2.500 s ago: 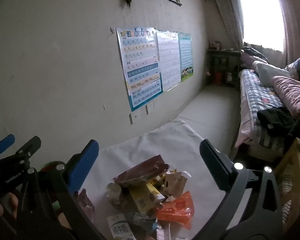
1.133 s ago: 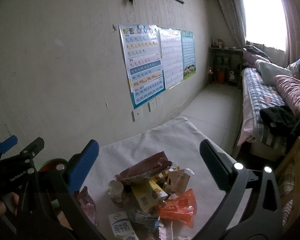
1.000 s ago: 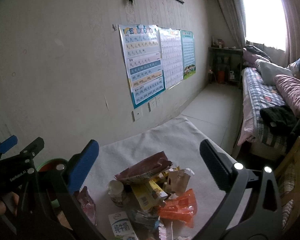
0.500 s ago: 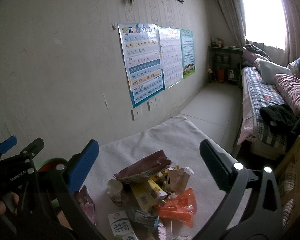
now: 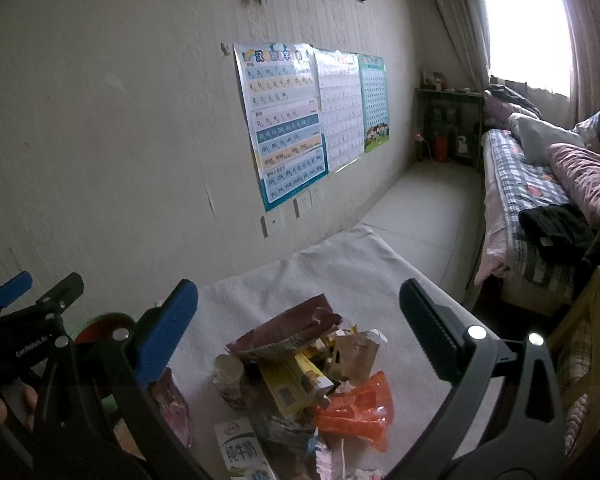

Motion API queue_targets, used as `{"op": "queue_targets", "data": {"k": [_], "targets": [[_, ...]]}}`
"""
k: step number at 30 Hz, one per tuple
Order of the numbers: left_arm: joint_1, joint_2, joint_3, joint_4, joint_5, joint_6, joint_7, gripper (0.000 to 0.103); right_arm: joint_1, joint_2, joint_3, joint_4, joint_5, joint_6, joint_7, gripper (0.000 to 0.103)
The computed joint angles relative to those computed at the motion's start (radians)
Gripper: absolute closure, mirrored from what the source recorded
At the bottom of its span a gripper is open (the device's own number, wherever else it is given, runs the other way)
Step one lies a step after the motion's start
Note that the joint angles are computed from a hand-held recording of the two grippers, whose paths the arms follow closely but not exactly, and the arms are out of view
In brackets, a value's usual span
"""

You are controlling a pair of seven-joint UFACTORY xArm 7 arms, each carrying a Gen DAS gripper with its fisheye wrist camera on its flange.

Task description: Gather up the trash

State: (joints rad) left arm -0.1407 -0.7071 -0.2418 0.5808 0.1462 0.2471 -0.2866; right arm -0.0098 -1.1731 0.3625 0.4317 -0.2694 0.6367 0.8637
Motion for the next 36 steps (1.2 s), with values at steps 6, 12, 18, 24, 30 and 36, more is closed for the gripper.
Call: {"op": "queue_targets", "data": {"k": [6, 12, 18, 24, 30, 36], "targets": [[0.032, -0.011, -0.03, -0.002, 0.024, 0.01, -0.026, 0.008, 0.007, -0.007, 0.0, -0.008, 0.0, 0.004, 0.0, 0.003], [0.046, -0.009, -0.039, 0.001, 0.043, 0.002, -0.041, 0.008, 0.006, 0.007, -0.006, -0.002, 0.004, 0.004, 0.001, 0.003], [0.053, -0.023, -0.029, -0.033, 0.043, -0.09, -0.034, 0.008, -0.01, -0.006, 0.003, -0.005, -0.016, 0.019, 0.002, 0.003], [-0.019, 0.001, 0.032, -0.051, 0.055, -0.062, 0.084, 0.008, 0.018, -0.065, -0.043, -0.056, 0.001, 0.078, -0.023, 0.003], [-0.146, 0.024, 0.13, -0.131, -0.014, 0.022, 0.26, 0.008, 0.106, -0.166, -0.09, -0.154, 0.068, 0.231, -0.07, 0.003], [-0.217, 0.166, 0.212, -0.12, -0.177, 0.161, 0.37, 0.024, 0.209, -0.296, -0.126, -0.25, 0.164, 0.399, -0.09, 0.003]]}}
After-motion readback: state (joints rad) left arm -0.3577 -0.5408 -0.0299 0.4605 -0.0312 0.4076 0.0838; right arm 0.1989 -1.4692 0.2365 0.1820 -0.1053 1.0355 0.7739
